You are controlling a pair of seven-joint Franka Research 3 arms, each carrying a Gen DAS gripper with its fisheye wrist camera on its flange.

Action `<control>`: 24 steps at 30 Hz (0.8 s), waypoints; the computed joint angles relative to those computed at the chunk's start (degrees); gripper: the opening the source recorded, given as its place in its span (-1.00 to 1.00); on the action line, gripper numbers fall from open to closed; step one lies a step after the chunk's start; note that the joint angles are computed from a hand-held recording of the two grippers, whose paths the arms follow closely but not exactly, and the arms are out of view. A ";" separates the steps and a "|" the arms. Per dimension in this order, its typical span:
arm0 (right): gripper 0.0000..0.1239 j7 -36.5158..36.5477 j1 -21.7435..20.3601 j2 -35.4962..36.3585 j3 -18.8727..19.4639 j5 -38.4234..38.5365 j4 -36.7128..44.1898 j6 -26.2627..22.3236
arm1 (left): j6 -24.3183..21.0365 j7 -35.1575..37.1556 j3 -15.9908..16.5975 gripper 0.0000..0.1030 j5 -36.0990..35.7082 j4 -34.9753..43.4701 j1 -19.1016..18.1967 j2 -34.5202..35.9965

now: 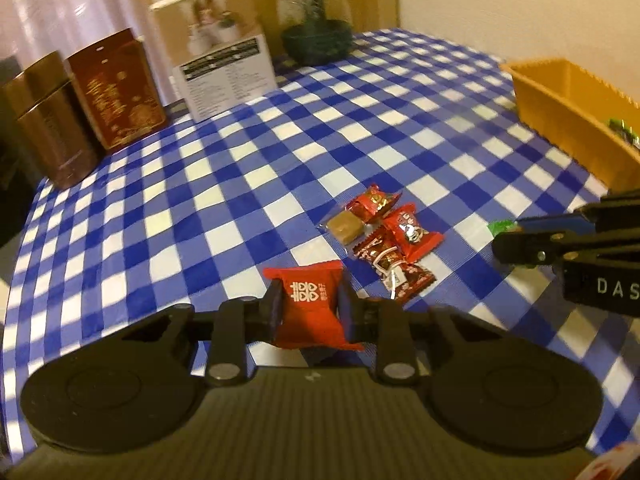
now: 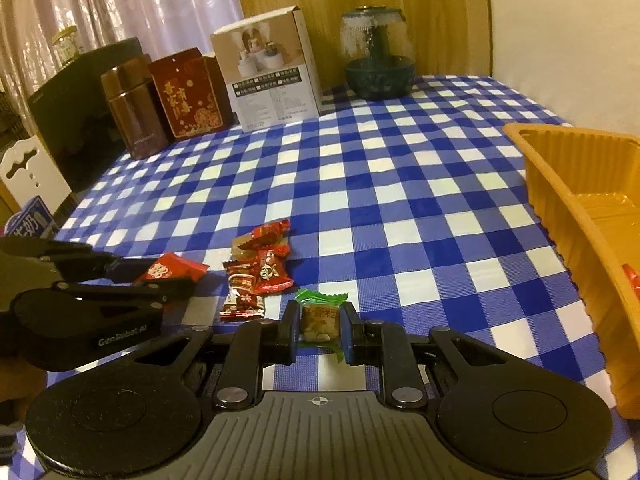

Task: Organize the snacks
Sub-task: 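Grasp the red square candy with the left tool while the right grasps the green-wrapped candy, then carry both held candies over the orange tray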

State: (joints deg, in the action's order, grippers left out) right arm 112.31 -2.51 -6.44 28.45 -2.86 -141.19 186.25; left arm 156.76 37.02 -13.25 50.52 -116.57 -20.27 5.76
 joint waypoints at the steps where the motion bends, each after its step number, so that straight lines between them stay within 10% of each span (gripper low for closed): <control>1: -0.66 -0.70 2.40 -0.56 -2.32 0.79 -0.50 0.14 | -0.12 -1.50 -0.01 -0.51 0.08 -0.58 -0.16 -0.71; 12: -0.66 -8.39 15.62 -11.36 -13.55 11.19 -9.23 -0.75 | -5.33 -21.01 -5.09 -0.51 3.35 -8.80 -0.96 -10.79; 24: -0.66 -9.32 18.31 -29.28 -12.83 14.69 -20.90 -6.07 | -9.31 -33.48 -11.54 -0.51 -1.01 -15.42 -3.08 -21.50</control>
